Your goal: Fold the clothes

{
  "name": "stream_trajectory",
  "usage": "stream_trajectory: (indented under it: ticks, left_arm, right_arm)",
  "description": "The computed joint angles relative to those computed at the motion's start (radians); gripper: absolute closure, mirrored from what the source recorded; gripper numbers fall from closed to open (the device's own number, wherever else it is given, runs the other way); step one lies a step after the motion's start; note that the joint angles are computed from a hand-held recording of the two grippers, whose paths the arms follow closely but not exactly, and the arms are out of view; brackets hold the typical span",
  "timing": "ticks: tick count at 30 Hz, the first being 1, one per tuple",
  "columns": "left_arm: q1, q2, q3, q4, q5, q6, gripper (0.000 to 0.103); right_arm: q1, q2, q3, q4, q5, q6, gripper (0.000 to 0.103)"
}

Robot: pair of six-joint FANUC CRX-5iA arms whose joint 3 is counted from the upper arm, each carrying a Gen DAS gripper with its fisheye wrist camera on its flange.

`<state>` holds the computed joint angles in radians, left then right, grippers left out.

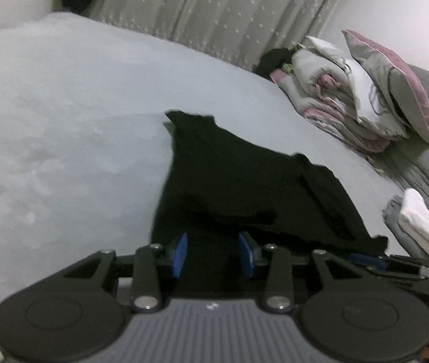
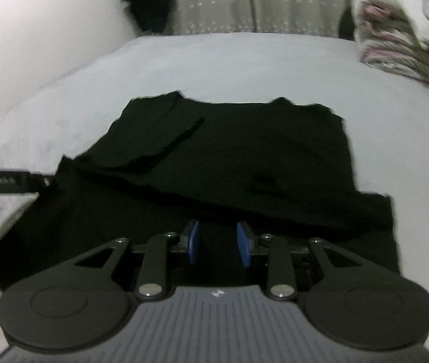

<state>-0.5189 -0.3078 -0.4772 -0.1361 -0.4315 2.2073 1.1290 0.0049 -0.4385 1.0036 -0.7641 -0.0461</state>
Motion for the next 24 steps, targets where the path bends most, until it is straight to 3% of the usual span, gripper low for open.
stream_trajectory:
  ticks: [2,8,13,24]
  left_arm:
    - [-0.021,0.003,0.032,-0.107,-0.038,0.112,0.062]
    - [-0.02,-0.012,0.036,-0.161,-0.048,0.196,0.062]
    - [-0.017,-0.025,0.039,-0.125,-0.061,0.159,0.053]
    - [-0.073,-0.015,0.116,-0.093,-0.257,0.169,0.046]
  right_arm:
    - [-0.013,0.049,0.03,0.027,-0.002,0.008,0.071]
    - [-0.057,0.128,0.111,0.057,-0.016,-0.036,0.071]
    - [-0.039,0.086,0.095,0.072,-0.053,-0.069,0.071]
    - [0.086,-0.065,0.003,-0.026,-0.236,-0.184,0.063]
